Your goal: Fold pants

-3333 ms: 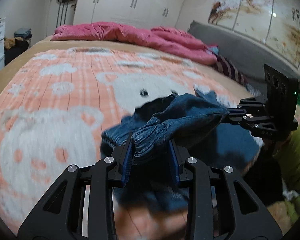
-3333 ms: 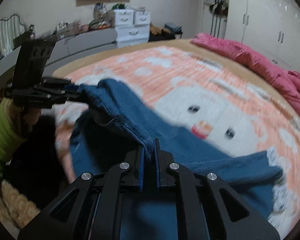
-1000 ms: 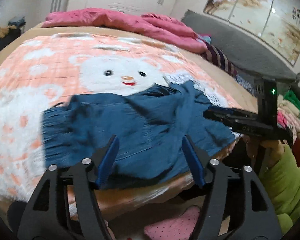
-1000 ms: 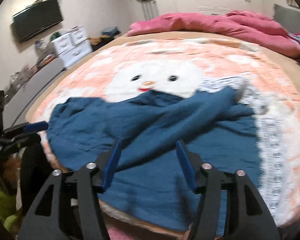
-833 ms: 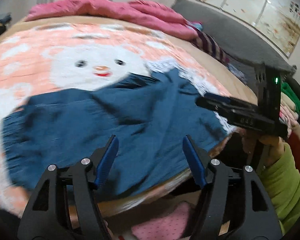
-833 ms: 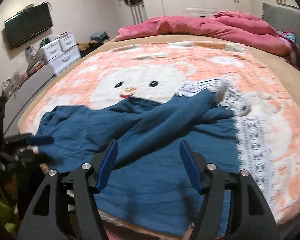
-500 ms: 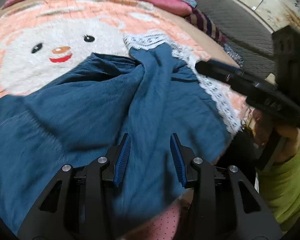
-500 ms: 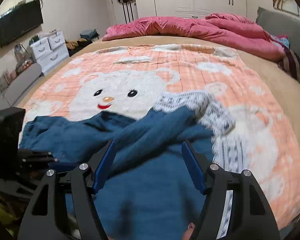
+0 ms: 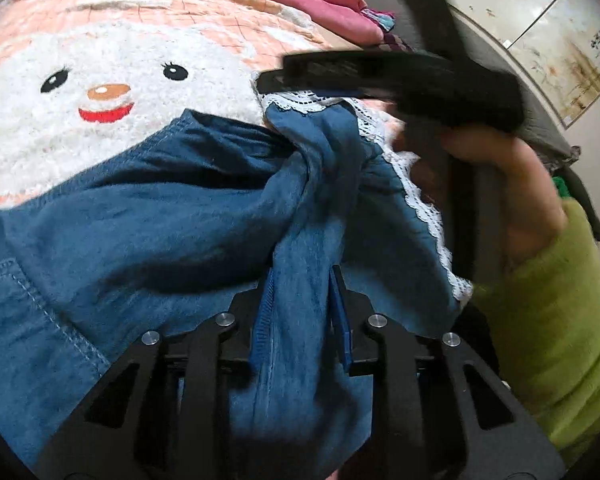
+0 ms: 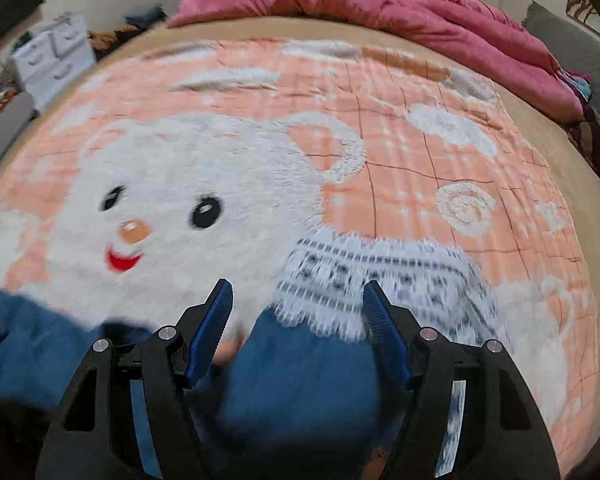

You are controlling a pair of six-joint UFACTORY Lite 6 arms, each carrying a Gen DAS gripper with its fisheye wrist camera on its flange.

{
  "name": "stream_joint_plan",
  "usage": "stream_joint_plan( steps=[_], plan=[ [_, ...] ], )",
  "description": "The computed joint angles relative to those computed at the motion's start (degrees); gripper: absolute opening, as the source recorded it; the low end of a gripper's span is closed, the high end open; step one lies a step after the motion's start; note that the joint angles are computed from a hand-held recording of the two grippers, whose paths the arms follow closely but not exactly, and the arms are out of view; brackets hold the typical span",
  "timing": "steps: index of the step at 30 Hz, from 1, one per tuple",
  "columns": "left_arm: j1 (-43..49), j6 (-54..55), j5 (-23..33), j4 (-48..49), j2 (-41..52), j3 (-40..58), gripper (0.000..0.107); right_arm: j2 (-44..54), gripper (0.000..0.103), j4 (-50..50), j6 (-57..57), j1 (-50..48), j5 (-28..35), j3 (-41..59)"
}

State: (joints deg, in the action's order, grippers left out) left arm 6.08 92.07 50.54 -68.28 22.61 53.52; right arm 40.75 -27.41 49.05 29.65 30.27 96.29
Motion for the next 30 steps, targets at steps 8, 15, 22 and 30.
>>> stream_joint_plan(
  steps=[8,15,22,30],
  plan=[
    [2.0,0.5,1.7,1.7,1.5,1.8,0.019,8.6,0.015,3.0,-3.2,-3.1,3.2,9.5],
    [3.0,2.5,3.5,0.1,3.7,3.1,0.036,-12.9,0.009,-5.1,9.1,-4.3,-13.1,-16.9],
    [1.8,6.5,2.6,-1.1,1.9,0.8,0.019,-32.4,0.009,-19.4,28.5,-5.8,-20.2,-34.0],
    [1.0,17.2,0.6,-2.3,-5.8,-6.7,0.001,-61.1,0.009,-29.6,45.9,-5.3,-15.2,-58.4]
  ],
)
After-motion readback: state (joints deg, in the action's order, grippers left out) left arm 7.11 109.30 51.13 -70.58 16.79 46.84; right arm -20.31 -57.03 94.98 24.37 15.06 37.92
